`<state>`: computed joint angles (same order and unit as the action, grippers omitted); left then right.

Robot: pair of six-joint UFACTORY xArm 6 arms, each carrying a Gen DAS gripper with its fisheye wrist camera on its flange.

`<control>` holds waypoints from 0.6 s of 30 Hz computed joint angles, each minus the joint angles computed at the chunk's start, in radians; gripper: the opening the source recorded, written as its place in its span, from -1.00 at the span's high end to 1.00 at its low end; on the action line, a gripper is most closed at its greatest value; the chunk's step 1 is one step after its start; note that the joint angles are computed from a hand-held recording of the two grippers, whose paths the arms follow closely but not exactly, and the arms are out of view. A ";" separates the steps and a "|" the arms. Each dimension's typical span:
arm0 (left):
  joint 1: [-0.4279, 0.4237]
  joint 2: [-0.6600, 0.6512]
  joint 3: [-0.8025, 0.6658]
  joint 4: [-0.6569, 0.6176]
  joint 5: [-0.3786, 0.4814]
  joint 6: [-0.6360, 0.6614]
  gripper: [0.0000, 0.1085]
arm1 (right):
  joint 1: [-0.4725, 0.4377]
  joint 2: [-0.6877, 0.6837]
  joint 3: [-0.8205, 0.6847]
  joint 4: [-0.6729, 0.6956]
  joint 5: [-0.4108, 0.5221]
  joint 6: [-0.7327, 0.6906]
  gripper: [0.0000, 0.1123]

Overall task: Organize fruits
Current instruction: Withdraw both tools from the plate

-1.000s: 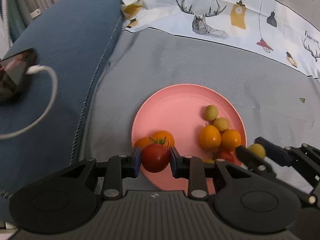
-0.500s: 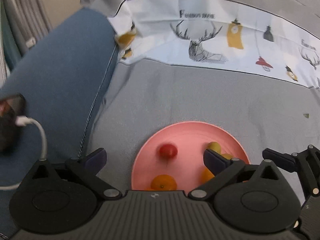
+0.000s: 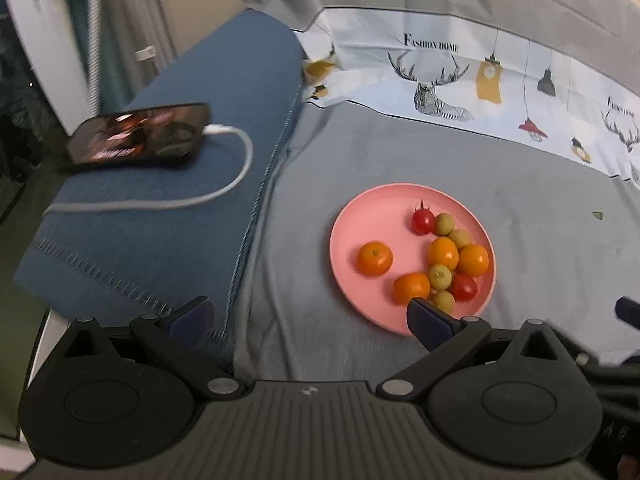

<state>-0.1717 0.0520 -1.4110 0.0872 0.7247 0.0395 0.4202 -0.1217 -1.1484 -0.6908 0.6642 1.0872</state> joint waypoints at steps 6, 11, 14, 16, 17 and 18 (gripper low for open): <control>-0.003 -0.108 0.080 -0.014 0.028 -0.007 -0.89 | 0.064 -0.108 0.055 -0.132 0.062 0.089 -0.82; -0.013 -0.204 0.163 0.005 -0.013 -0.015 -0.89 | 0.115 -0.172 0.089 -0.226 0.106 0.127 -0.82; -0.020 -0.246 0.202 0.019 -0.021 -0.023 -0.89 | 0.140 -0.199 0.106 -0.253 0.125 0.131 -0.82; -0.019 -0.263 0.218 0.011 -0.021 -0.012 -0.89 | 0.154 -0.218 0.118 -0.266 0.144 0.147 -0.82; -0.019 -0.273 0.229 0.013 -0.026 -0.011 -0.89 | 0.160 -0.227 0.124 -0.268 0.152 0.156 -0.82; -0.019 -0.286 0.242 0.017 -0.032 -0.011 -0.89 | 0.164 -0.233 0.128 -0.272 0.159 0.167 -0.82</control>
<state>-0.1911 -0.2338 -1.1685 0.1044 0.6931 0.0287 0.5845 -0.3548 -1.0200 -0.9629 0.8234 1.2546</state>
